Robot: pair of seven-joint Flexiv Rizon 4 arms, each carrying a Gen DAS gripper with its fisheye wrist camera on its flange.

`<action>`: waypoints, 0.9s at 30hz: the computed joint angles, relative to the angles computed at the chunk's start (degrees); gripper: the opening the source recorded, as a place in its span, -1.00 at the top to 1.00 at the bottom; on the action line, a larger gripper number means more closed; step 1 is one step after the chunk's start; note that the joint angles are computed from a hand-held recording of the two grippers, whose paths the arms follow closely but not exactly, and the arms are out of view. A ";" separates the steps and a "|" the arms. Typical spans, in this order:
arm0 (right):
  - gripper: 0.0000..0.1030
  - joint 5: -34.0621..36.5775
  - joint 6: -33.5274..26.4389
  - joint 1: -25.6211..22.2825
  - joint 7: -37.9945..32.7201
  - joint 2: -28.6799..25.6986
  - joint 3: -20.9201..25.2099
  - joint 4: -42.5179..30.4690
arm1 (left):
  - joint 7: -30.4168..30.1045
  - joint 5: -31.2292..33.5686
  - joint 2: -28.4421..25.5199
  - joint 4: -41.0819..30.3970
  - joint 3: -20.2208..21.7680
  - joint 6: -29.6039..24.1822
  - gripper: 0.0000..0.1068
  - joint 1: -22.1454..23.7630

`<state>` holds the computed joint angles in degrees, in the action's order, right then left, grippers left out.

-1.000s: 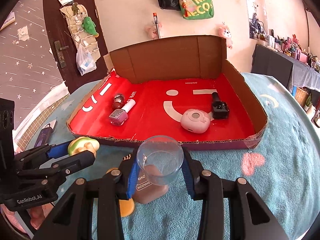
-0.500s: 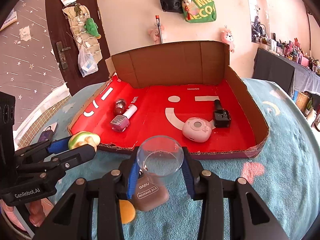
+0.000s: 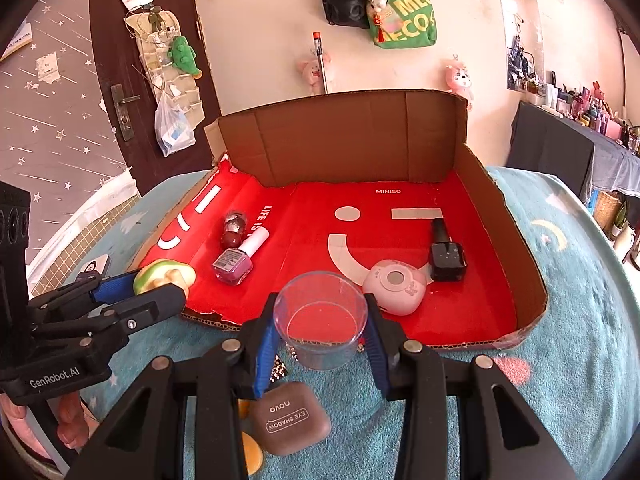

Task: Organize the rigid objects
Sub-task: 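Carry green duck toy with left gripper while right gripper carries clear cup into box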

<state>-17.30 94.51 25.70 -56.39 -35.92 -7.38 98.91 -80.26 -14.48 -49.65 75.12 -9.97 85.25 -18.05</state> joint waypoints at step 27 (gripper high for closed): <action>0.19 2.09 -10.99 -8.91 -6.43 -6.95 12.22 -12.17 | -3.62 0.88 -5.08 -8.81 3.29 -10.55 0.02 -0.62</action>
<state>-15.21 83.52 16.79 -62.82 -42.87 4.83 86.73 -83.88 -13.59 -54.73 66.31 -6.68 74.69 -18.68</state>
